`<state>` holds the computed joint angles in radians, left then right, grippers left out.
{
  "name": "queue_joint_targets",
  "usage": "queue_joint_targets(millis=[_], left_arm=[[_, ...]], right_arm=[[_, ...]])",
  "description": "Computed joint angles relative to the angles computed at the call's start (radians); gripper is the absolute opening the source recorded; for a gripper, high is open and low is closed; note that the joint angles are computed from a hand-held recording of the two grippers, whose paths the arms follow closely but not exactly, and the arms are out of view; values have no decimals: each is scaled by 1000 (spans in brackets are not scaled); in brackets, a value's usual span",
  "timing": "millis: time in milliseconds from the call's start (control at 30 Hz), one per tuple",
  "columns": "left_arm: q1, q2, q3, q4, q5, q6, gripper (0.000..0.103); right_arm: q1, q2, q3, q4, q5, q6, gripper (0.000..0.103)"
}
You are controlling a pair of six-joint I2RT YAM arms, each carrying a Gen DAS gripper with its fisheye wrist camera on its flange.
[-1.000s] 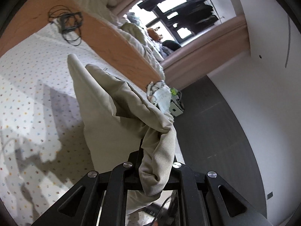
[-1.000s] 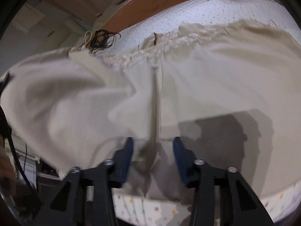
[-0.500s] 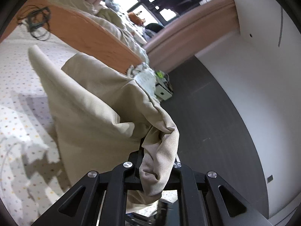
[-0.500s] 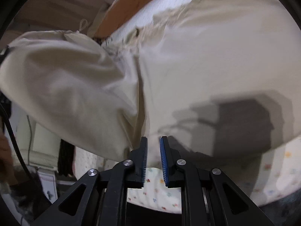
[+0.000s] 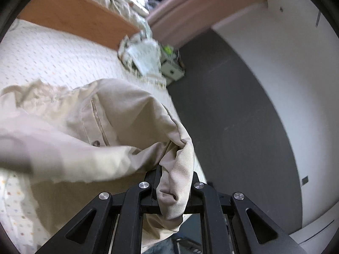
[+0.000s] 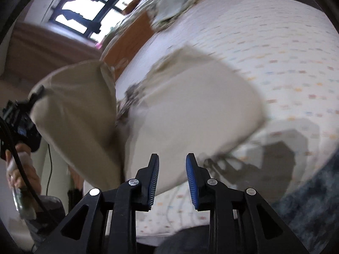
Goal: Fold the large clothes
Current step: 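Fold the lifted coat over onto itself with both tools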
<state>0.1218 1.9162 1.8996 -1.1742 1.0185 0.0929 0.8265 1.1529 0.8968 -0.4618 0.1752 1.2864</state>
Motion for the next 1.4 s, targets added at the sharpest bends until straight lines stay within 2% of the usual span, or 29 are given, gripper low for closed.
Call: queue_joint_targets(millis=[167, 333, 500, 633, 767, 1000, 1100, 1133, 1167, 1200, 1233, 1267, 1400], left_arm=[[-159, -41, -190, 158, -98, -76, 10], [-264, -57, -337, 266, -164, -96, 10], [-324, -32, -388, 320, -197, -114, 10], [-360, -21, -415, 303, -208, -90, 10], [-397, -9, -433, 310, -205, -70, 10], [-461, 96, -376, 348, -230, -125, 11], [-469, 120, -340, 283, -264, -103, 18], [-463, 134, -315, 244, -253, -103, 27], [-457, 144, -298, 216, -228, -108, 39], [-442, 143, -293, 193, -198, -106, 45], [-424, 131, -296, 187, -169, -106, 51], [-409, 102, -315, 196, -157, -107, 53], [-299, 66, -279, 134, -125, -51, 55]], right_arm=[[-10, -176, -120, -95, 48, 91, 28], [-57, -276, -171, -162, 37, 112, 28], [-103, -364, -225, -199, 14, 101, 28], [-83, -438, -255, -255, 34, 124, 28], [-87, -452, -277, -258, 35, 144, 28], [-87, -439, -283, -251, 25, 145, 28], [-92, -427, -272, -249, 19, 140, 28], [-94, -422, -265, -249, 19, 138, 29], [-93, -414, -253, -252, 22, 133, 39], [-94, -407, -247, -250, 24, 128, 45], [-83, -397, -233, -250, 39, 127, 56], [-72, -378, -215, -245, 56, 119, 61], [-65, -301, -167, -183, 46, 65, 61]])
